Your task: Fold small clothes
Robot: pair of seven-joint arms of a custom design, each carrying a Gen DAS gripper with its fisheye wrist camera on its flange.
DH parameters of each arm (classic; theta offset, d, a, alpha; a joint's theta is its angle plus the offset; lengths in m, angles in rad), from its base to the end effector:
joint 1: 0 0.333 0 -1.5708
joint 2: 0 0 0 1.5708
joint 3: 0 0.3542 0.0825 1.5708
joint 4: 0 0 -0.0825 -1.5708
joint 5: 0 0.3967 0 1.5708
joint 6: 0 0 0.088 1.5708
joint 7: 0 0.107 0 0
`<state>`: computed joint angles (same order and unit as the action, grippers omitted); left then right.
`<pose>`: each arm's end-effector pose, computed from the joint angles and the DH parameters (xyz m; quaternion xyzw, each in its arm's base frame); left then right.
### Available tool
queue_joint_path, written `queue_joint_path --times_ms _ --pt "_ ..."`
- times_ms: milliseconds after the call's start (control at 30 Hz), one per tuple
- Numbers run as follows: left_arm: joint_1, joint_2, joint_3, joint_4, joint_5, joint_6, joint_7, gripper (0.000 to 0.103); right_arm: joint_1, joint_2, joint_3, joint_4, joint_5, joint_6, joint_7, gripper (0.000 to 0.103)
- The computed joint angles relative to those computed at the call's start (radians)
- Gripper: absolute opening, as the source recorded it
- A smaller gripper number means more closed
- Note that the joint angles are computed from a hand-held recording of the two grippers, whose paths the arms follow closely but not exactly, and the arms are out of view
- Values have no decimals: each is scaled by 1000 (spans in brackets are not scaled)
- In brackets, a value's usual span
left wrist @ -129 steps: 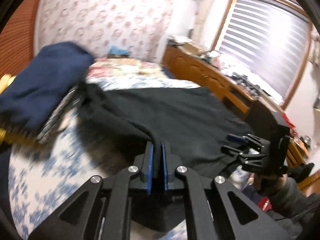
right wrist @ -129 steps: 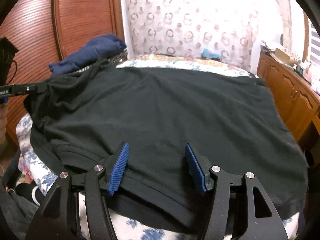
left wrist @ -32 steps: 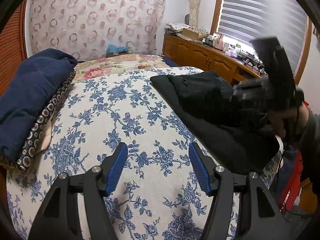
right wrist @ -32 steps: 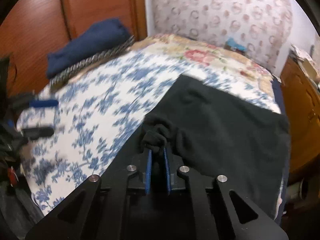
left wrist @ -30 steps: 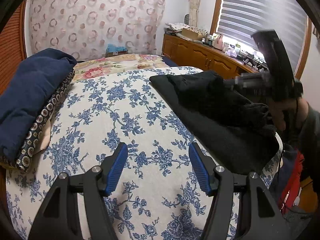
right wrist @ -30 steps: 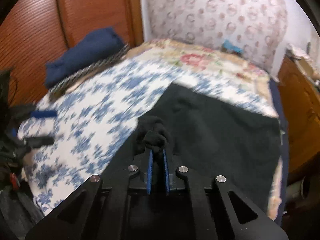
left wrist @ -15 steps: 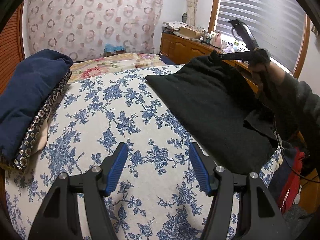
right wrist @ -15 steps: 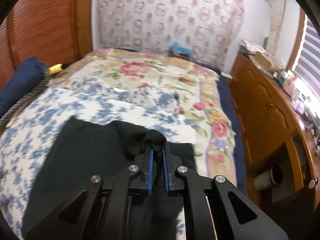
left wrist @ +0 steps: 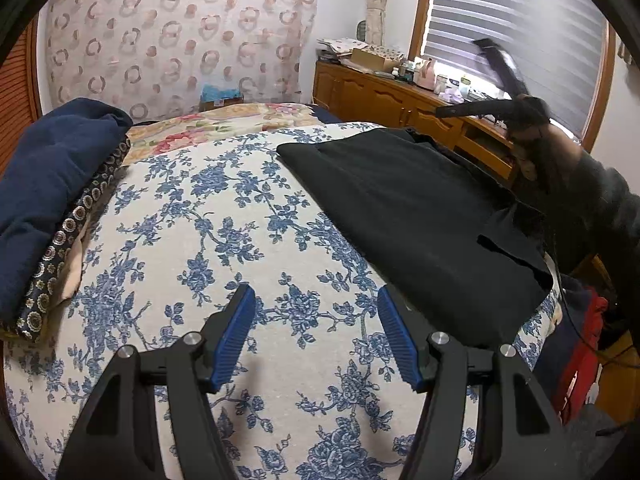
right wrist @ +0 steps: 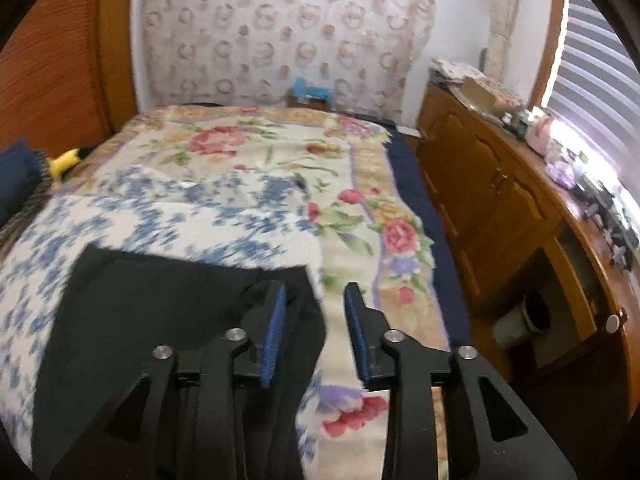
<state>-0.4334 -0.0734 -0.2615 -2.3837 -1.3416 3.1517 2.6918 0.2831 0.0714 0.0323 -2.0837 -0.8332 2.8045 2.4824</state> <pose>0.4365 -0.2529 0.4297 -0.4755 0.7815 -0.3779 0.1425 0.5692 0.2224 0.4855 -0.6877 0.6168 -0.2940 0.2454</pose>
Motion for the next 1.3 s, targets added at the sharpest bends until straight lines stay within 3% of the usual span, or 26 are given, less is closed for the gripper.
queue_joint_path --times_ms 100,333,533,800,867,933,1033,1167,1300 --pt "-2 5 -3 2 10 -2 -7 63 8 -90 23 -112 -18 57 -5 45" --pt "-6 18 -16 2 87 -3 -75 63 24 -183 108 -286 -13 166 9 46" --pt "-19 28 -26 1 161 8 -138 63 44 -147 158 -297 -85 155 103 46" --pt "-40 49 -45 14 157 23 -132 63 79 -143 139 -315 -141 106 160 46" --pt "-42 53 -51 16 159 25 -135 63 77 -155 136 -330 -155 112 173 42" --pt "-43 55 -56 14 172 22 -144 63 72 -170 137 -346 -174 122 196 26" --pt "-44 56 -62 9 206 24 -173 63 31 -220 152 -386 -312 165 386 13" --pt "-46 59 -66 3 248 24 -211 63 -10 -326 182 -451 -444 134 572 10" --pt "-50 63 -69 1 264 28 -226 63 -33 -451 176 -548 -417 118 611 9"
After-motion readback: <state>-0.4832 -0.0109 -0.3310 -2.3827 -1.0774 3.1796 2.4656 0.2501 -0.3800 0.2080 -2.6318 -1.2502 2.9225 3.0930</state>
